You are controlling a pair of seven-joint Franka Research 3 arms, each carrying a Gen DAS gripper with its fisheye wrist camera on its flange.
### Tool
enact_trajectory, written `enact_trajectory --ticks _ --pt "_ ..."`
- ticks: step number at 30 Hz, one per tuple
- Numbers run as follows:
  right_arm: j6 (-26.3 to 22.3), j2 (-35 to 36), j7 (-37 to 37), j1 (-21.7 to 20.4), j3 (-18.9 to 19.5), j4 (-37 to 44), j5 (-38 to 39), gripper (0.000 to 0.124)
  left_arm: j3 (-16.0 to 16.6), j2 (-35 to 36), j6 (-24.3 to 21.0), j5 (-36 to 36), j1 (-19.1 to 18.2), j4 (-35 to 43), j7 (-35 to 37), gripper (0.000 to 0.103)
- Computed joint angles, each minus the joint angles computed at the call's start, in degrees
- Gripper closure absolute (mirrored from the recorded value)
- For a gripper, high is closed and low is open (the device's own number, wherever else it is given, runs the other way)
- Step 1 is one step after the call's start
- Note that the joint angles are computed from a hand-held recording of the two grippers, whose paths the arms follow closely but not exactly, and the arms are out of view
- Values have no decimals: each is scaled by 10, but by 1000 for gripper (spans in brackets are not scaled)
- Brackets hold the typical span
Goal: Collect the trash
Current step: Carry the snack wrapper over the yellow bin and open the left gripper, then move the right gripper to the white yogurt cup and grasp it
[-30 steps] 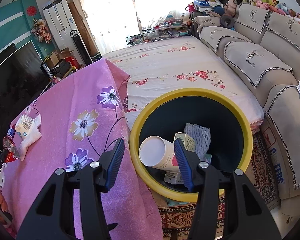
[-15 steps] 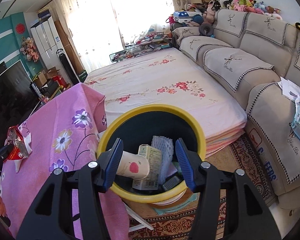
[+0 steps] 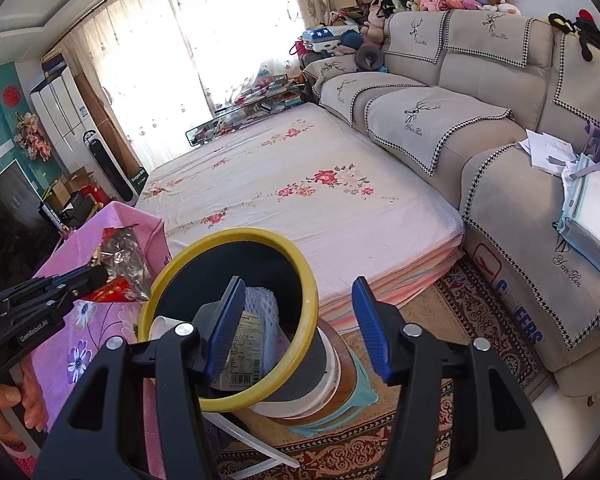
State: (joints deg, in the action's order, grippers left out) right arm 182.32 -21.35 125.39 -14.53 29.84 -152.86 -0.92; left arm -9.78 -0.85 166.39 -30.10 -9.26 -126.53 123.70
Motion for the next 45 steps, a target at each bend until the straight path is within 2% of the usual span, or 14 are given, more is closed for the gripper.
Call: enact_trajectory --ticks 4,6,8,10,11,14,18,22,29,33,36,39,42,45 --pt "1 -10 0 -7 -3 -8 1 70 -12 46 -4 52 2 38 -54 81" --pt "4 -12 -1 -5 -7 -12 5 69 -22 61 -1 72 8 51 -70 66" --pt "4 -14 -4 -6 -8 -13 8 69 -33 65 2 78 16 55 -75 65" --pt "4 -15 -8 -2 -10 -14 10 68 -47 55 3 41 31 46 -42 64" --pt "5 -15 -9 -2 -9 -14 11 68 -50 44 11 20 35 35 -25 60" --pt "5 -11 -12 -1 -5 -10 14 68 -36 0 27 -82 34 -1 57 49" --pt "-1 0 -11 0 6 2 9 67 18 -74 42 -158 15 -67 122 44" --pt "-10 16 -4 4 21 23 -9 67 94 -146 65 -210 -8 -131 169 40" --pt "-33 67 21 31 47 85 -71 66 225 -199 119 -196 -8 -184 186 37" --pt "-56 114 42 40 78 143 -131 66 325 -208 163 -190 -35 -195 216 37" --pt "-86 167 68 45 106 206 -205 66 396 -212 218 -173 -62 -206 227 34" --pt "-116 235 63 82 111 280 -250 66 437 -209 230 -151 -55 -205 215 32" --pt "-145 306 44 138 103 364 -292 66 499 -222 256 -128 -85 -209 199 32" --pt "-169 376 -6 195 98 451 -302 66 535 -234 272 -108 -101 -217 173 32"
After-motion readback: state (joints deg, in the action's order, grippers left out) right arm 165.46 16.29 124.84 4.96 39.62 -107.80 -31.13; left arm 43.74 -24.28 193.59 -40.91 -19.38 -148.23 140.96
